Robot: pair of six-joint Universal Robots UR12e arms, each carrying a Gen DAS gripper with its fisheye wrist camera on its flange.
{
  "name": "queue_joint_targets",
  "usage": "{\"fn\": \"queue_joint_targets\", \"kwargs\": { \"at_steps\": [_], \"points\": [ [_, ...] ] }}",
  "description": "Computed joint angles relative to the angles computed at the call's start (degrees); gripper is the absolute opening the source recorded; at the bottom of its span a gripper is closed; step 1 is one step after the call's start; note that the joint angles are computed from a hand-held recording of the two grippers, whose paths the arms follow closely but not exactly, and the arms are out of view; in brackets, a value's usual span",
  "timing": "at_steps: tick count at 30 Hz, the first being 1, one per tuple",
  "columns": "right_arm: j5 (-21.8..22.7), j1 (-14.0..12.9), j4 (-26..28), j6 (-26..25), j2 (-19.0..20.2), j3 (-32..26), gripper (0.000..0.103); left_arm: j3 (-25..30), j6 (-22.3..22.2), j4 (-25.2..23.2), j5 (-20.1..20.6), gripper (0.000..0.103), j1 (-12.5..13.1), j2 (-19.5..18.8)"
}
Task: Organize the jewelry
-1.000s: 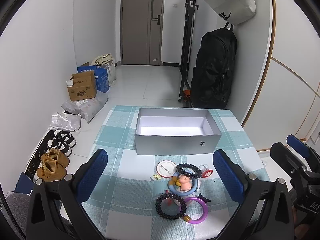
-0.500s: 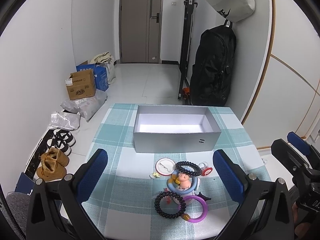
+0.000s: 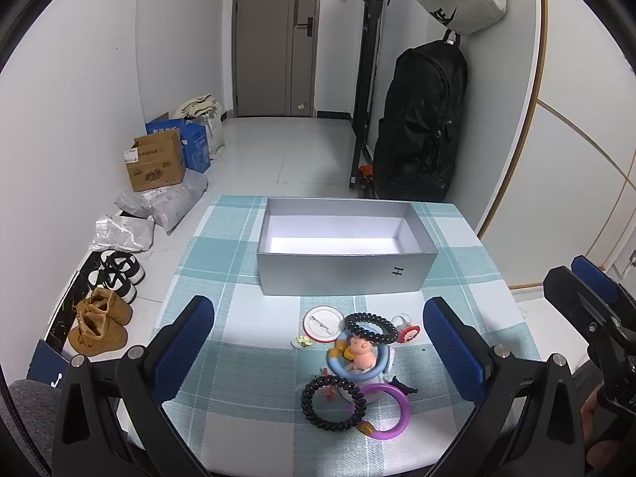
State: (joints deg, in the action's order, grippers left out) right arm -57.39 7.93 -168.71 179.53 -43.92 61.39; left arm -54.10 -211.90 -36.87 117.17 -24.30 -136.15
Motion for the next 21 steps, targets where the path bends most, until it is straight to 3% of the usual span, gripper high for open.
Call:
{"fn": "queue_joint_targets", "kwargs": {
  "at_steps": [5,18,21],
  "points": [
    [-0.95,0.17,0.76,-0.23,0.19,-0.38,0.103,0.00,-0.09,-0.89,-2.59,0.102,0.32,0.02],
    [-2.50,0.24,5.42,0.34,1.55,-3.20,0.103,-3.68,-4.67,-7.13,-19.90,0.102,3.34,1.94],
    [-1.93,0.04,6.82,1.54,2.12,-4.22,0.103,-3.85,-5.12,-8.53,-21.79,0.102,3.66,2.12]
  ]
}}
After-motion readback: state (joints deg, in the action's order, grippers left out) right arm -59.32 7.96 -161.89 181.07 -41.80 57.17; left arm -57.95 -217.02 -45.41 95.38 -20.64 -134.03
